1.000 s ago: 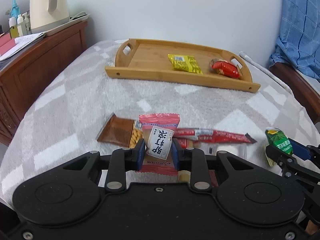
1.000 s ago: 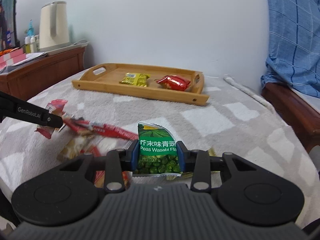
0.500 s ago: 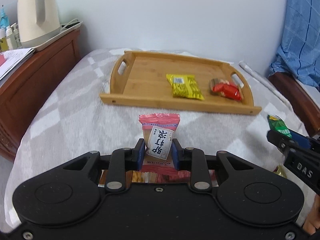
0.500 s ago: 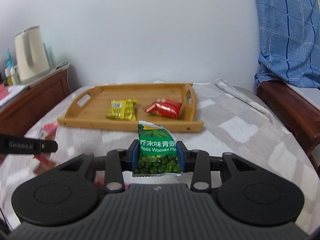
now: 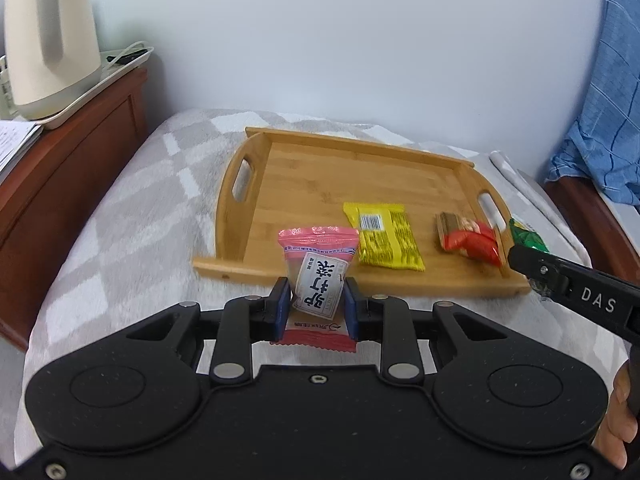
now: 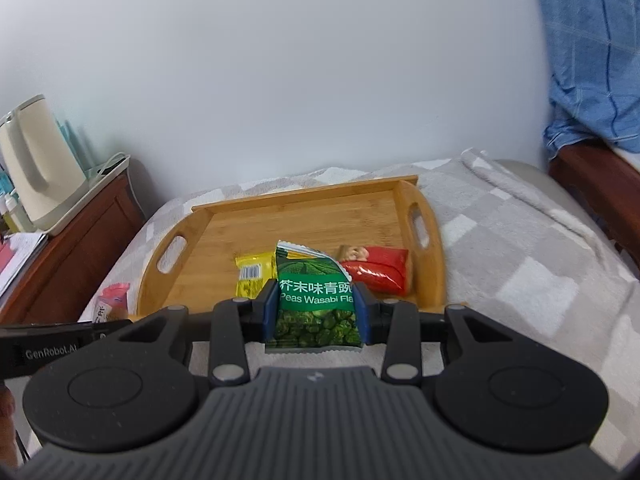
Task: Organize snacks
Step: 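Carry both packets to the tray and lower them beside the yellow packet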
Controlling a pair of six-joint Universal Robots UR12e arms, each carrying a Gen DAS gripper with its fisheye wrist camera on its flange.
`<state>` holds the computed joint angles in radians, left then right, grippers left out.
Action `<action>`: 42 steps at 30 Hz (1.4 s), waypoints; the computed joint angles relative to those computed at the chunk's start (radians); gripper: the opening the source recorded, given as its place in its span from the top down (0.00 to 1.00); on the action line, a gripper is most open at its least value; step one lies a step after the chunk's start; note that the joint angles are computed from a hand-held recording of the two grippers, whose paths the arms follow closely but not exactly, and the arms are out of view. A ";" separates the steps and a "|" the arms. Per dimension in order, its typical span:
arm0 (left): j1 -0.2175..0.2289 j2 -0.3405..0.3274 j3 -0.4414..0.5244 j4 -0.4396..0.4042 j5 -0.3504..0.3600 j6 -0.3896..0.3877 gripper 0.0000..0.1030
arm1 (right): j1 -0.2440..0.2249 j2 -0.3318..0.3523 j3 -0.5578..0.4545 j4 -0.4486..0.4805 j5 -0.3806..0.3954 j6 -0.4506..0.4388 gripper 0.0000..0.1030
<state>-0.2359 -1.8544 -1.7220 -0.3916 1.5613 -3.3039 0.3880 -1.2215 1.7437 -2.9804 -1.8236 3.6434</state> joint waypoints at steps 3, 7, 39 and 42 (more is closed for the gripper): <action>0.008 -0.026 0.040 -0.026 -0.015 -0.007 0.75 | -0.015 0.020 -0.039 0.042 0.031 0.009 0.59; 0.023 -0.065 0.092 -0.051 -0.053 -0.033 0.75 | -0.036 0.045 -0.088 0.099 0.078 0.018 0.59; 0.045 -0.228 0.228 -0.082 -0.114 -0.080 0.75 | -0.076 0.198 -0.261 0.263 0.182 0.130 0.59; 0.041 -0.230 0.228 -0.078 -0.107 -0.069 0.75 | -0.071 0.201 -0.265 0.267 0.164 0.116 0.59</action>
<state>-0.1948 -2.0848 -1.4943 -0.4695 1.4548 -3.3733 0.3174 -1.0207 1.4785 -2.7133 -1.6600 3.7596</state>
